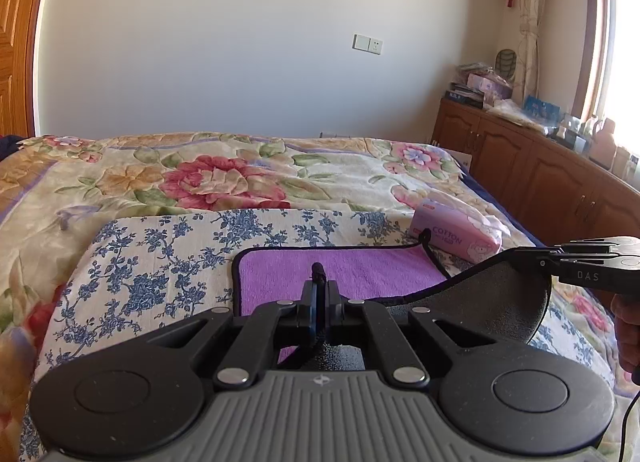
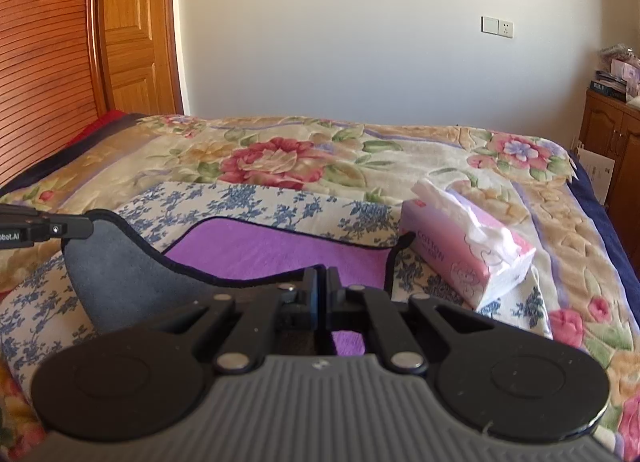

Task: Fold towel

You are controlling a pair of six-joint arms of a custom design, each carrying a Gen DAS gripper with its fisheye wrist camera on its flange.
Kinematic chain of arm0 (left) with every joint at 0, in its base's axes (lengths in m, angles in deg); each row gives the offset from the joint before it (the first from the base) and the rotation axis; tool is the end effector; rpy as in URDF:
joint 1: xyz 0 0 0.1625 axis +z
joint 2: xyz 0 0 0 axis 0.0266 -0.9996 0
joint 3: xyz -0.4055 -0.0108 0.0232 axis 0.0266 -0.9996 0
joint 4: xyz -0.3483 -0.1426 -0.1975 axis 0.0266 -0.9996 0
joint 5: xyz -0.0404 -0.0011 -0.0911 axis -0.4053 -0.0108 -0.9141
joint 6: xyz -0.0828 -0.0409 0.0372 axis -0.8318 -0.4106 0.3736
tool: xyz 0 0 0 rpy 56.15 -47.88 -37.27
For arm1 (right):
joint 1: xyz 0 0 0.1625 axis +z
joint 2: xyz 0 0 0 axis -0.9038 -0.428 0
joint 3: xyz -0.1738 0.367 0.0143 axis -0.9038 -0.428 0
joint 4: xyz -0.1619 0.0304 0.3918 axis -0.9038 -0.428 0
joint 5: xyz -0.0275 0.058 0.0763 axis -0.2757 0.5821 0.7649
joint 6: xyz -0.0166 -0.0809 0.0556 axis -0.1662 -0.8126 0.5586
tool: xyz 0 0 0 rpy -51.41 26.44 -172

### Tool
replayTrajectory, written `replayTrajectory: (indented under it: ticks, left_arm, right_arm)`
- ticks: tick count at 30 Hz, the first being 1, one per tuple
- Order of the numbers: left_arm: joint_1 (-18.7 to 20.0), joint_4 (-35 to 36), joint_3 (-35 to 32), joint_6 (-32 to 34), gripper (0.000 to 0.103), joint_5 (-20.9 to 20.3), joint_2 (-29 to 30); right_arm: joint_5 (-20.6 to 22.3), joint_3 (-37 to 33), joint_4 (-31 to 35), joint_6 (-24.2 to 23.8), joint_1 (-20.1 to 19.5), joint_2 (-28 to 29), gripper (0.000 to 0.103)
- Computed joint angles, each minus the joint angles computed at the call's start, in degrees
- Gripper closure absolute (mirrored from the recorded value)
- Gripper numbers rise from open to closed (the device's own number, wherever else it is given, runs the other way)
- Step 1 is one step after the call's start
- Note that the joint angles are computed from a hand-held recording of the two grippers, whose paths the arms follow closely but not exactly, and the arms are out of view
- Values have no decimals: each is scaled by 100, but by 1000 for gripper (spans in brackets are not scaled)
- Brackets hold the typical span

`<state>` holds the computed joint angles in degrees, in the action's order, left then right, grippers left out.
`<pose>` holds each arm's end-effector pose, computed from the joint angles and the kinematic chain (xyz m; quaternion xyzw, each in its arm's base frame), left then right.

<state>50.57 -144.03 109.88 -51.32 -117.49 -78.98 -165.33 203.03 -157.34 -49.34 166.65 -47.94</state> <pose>-0.0778 -0.4203 0.2356 0.2378 0.8400 -0.4366 0.2172 0.2037 -0.4430 0.0973 0.3353 -0.8268 0.3947 0.2195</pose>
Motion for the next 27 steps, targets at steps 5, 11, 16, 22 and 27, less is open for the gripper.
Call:
replayTrajectory:
  ticks: [5,11,16,22,27]
  left_arm:
    - [96,-122,-192,218,99,-31,212]
    - [218,-335,-441,485,99,-75,474]
    - [377,-516,-705,644,99,-140,735]
    - [595,-709,-1075,810,99,-239,1068]
    - [741,-841,-1388,976,99,-283,1328]
  right_arm:
    - [67,-143,51,-93,-27,36,99]
    - [130,-334,77,-232,-63,114,99]
    - [172,-527,107,-372,-113,208,99]
    - [259,-809,127,-516,-190,346,99]
    - [302,-1061,183,-625,-247,480,99]
